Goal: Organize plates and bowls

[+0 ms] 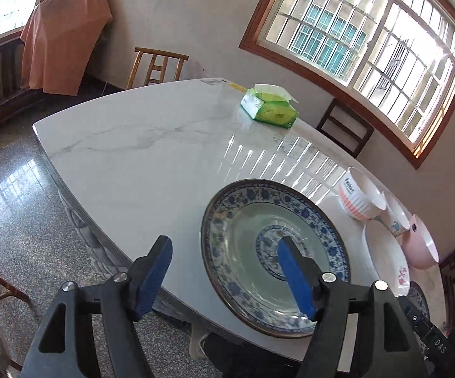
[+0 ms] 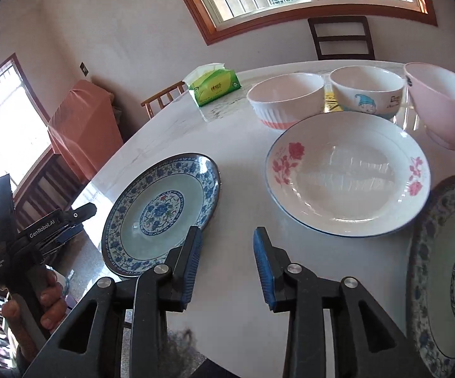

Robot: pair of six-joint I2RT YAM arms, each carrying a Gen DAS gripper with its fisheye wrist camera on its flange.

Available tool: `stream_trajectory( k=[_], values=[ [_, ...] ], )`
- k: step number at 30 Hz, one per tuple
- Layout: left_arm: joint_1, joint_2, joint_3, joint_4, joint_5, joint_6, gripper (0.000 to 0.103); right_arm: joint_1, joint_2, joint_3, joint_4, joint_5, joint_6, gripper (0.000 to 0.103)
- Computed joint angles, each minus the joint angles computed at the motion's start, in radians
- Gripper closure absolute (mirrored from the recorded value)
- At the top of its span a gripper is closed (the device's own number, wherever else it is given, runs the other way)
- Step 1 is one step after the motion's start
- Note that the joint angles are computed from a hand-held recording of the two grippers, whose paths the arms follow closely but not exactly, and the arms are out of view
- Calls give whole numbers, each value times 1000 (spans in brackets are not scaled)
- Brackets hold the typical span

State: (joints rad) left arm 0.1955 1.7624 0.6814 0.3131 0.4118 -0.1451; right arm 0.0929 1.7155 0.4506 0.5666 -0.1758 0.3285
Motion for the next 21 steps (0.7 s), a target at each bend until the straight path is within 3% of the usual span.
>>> stream_trajectory(
  k=[3, 7, 8, 10, 12, 14, 16, 21],
  values=[
    [-29, -113, -147, 66, 187, -19, 26, -145, -175, -153, -5, -7, -26, 59],
    [-214, -195, -308, 266, 231, -90, 26, -506, -416, -269, -163, -150, -161, 56],
    [-270, -194, -307, 267, 229, -106, 26, -603, -450, -276, -207, -193, -215, 56],
    [-396, -156, -220, 150, 240, -79, 26, -793, -467, -260, -292, -292, -336, 56],
    [-505, -92, -106, 19, 176, -48, 26, -925, -392, -188, -390, -393, -473, 56],
    [-582, -23, -24, -34, 88, -87, 26, -1030, -289, -124, -424, -474, -537, 56],
    [-618, 70, 86, -112, 75, -108, 26, -1116, -150, -27, -498, -568, -615, 56],
    [-662, 183, 219, -201, 87, -135, 26, -1170, 103, 150, -622, -628, -716, 56]
  ],
)
